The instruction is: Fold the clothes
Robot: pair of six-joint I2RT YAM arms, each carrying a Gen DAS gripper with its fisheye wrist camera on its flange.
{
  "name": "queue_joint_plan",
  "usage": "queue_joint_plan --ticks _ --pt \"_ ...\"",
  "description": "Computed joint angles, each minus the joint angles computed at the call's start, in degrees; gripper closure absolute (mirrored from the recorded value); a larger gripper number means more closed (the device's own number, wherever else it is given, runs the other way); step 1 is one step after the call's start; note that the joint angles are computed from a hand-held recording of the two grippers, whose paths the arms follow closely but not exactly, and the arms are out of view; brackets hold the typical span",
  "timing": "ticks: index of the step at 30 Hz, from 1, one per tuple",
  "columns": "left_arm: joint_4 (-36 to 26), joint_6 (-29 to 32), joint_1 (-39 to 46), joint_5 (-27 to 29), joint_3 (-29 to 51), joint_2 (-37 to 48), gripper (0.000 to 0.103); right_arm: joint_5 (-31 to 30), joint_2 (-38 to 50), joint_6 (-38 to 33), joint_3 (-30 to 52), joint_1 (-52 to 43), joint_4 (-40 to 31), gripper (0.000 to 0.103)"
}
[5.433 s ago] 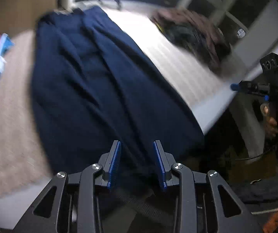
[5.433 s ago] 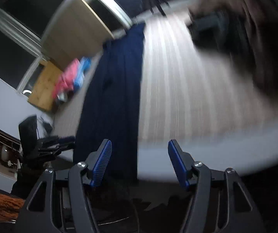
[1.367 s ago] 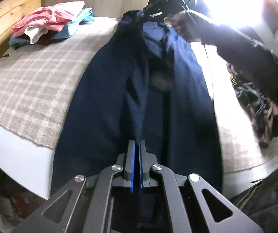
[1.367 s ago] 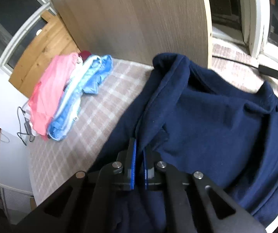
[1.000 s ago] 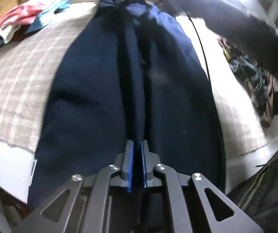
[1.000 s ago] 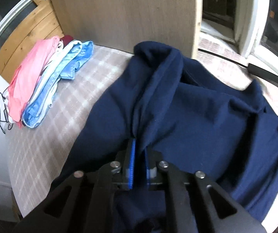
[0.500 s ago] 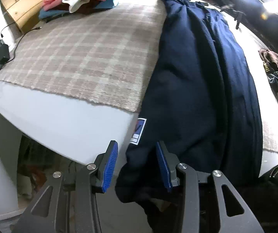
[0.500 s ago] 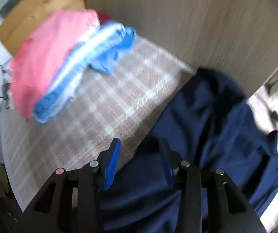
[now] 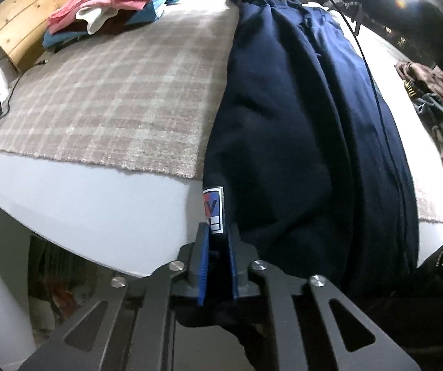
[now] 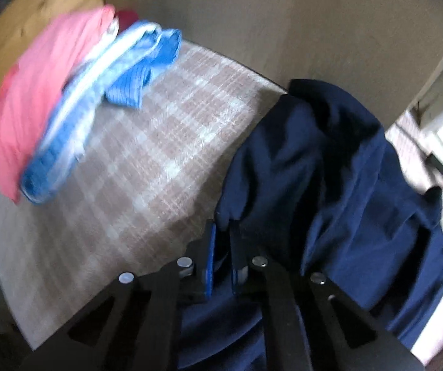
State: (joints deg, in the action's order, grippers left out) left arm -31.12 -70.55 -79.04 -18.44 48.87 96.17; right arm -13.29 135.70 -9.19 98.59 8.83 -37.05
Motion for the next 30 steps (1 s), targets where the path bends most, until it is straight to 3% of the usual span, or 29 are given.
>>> queue_joint_plan --ticks 7,11,14,16,17,20,23,25,30 --pt "0.6 -3.4 -2.1 -0.7 -2.4 -2.8 0.100 -12.9 -0.3 10.0 -1.8 -4.5 4.8 0.097" --pt "0.0 -3.5 -0.7 0.2 -3.2 -2.4 0.100 -16.2 4.2 15.2 0.3 -5.1 7.2 0.097" --pt "0.1 -5.1 -0.5 0.8 -3.9 -3.5 0.094 -15.4 2.8 14.4 0.4 -4.7 6.6 0.091" --pt "-3.2 -6.4 -1.3 0.4 -3.0 -3.8 0.094 -14.8 -0.2 13.9 -1.7 -4.7 8.2 0.077" --pt "-4.4 -6.9 -1.7 0.7 -2.9 -4.2 0.090 -15.2 -2.8 12.4 -4.4 -4.8 9.2 0.077" --pt "-5.9 -8.6 -2.7 0.8 -3.0 -5.8 0.089 -17.2 -12.3 3.2 -14.2 -3.6 9.5 0.077" --pt "-4.3 -10.2 -4.0 0.6 -4.6 -7.7 0.088 -13.1 -20.2 -9.0 -25.2 1.9 8.7 0.077" --pt "-4.4 -10.1 -4.3 1.4 -4.3 -6.4 0.086 -6.4 -21.6 -13.4 -29.5 7.6 9.3 0.077" --pt "-5.3 -8.9 -5.3 2.1 -2.7 -2.5 0.077 -1.1 -17.1 -9.3 -24.9 10.7 2.5 0.077"
